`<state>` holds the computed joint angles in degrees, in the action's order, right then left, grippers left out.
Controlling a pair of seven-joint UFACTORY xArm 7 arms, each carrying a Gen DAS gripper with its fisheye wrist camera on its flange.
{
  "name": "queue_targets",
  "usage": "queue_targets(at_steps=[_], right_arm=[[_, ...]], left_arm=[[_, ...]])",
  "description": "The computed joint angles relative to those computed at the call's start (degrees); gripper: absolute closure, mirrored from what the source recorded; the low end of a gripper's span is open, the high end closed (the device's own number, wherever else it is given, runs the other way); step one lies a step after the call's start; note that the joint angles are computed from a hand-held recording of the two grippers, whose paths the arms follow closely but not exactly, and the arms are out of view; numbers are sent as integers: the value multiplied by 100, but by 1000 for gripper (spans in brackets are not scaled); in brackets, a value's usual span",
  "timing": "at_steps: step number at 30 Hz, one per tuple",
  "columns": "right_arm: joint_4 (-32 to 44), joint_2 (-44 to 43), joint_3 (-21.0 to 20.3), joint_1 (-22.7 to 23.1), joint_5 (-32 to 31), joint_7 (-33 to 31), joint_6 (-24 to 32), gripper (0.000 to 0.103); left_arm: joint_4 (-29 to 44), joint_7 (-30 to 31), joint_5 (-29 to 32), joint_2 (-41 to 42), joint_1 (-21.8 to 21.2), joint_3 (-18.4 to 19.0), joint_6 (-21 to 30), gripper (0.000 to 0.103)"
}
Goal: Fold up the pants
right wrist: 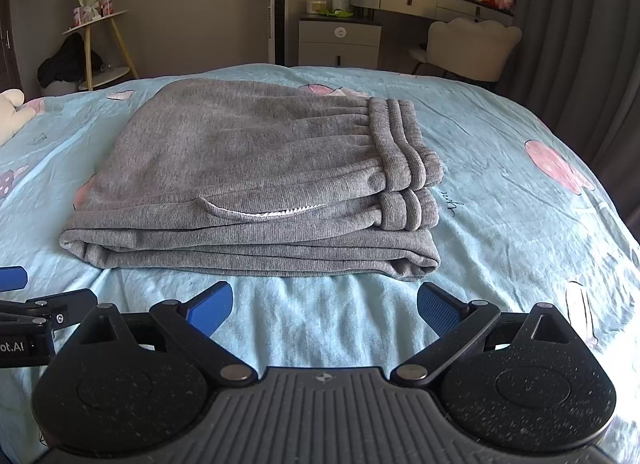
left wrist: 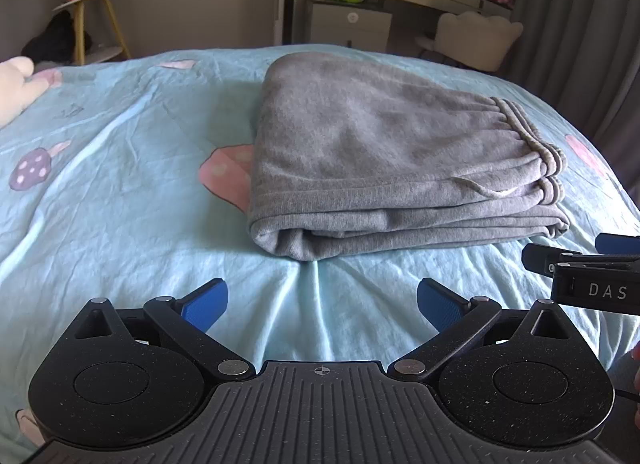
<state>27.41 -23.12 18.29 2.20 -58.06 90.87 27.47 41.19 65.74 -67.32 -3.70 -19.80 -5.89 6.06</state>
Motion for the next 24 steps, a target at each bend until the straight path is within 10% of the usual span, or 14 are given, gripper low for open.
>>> queue_targets(at_steps=[24], right_arm=[[-13, -17, -2, 0, 12, -1, -7, 4]], left_arm=[[-90, -447, 572, -33, 0, 5, 84, 0]])
